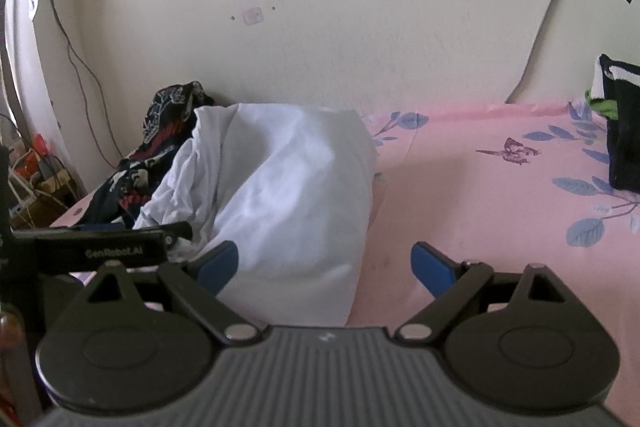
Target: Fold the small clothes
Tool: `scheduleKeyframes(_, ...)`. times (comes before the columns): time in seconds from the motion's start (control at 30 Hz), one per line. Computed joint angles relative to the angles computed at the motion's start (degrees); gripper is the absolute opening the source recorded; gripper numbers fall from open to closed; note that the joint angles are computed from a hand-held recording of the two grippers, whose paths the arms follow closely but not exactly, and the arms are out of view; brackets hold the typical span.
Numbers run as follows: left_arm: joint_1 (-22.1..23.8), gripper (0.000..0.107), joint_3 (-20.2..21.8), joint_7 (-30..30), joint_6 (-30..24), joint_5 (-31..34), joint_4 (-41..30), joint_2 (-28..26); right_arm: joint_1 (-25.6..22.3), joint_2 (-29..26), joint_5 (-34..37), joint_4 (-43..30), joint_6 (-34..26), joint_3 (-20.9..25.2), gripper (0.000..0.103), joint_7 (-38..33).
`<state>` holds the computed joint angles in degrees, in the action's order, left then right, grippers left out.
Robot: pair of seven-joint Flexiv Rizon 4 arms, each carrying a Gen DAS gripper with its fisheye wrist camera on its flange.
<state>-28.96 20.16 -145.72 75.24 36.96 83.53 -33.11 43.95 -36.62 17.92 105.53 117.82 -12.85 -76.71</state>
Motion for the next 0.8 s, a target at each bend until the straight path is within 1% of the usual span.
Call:
scheduleKeyframes(0.27,0.0,0.103,0.1,-0.3,0.9,-0.1,0.3,0.0,1.8,-0.2,1.9,-0.2,-0.3,-1.9,0.082,-0.5)
scheduleKeyframes(0.47,0.1,0.103,0.2,-0.2,1.6,-0.5,0.5,0.0,1.9,-0.2,2.3,-0.2,0.0,-2.1,0.081,-0.4)
scheduleKeyframes(0.53,0.1,0.103,0.2,0.0,1.8,-0.8,0.6,0.0,1.8,-0.2,2.3,-0.2,0.1,-1.9,0.078,-0.4)
scheduleKeyframes(0.6,0.1,0.103,0.4,0.1,1.9,-1.1,0.7,0.0,1.7,-0.2,2.3,-0.2,0.2,-1.7,0.078,-0.3)
scheduleKeyframes(0.7,-0.1,0.103,0.6,0.2,2.0,-1.3,0.7,-0.1,1.8,-0.2,2.5,-0.3,0.1,-1.8,0.079,-0.3)
scheduleKeyframes(0.77,-0.1,0.103,0.6,0.3,2.0,-1.4,0.7,-0.1,1.9,-0.2,2.6,-0.4,-0.1,-1.9,0.081,-0.2)
scheduleKeyframes(0.8,-0.2,0.103,0.7,0.3,2.0,-1.5,0.7,-0.1,2.0,-0.2,2.7,-0.3,0.0,-1.9,0.084,-0.1)
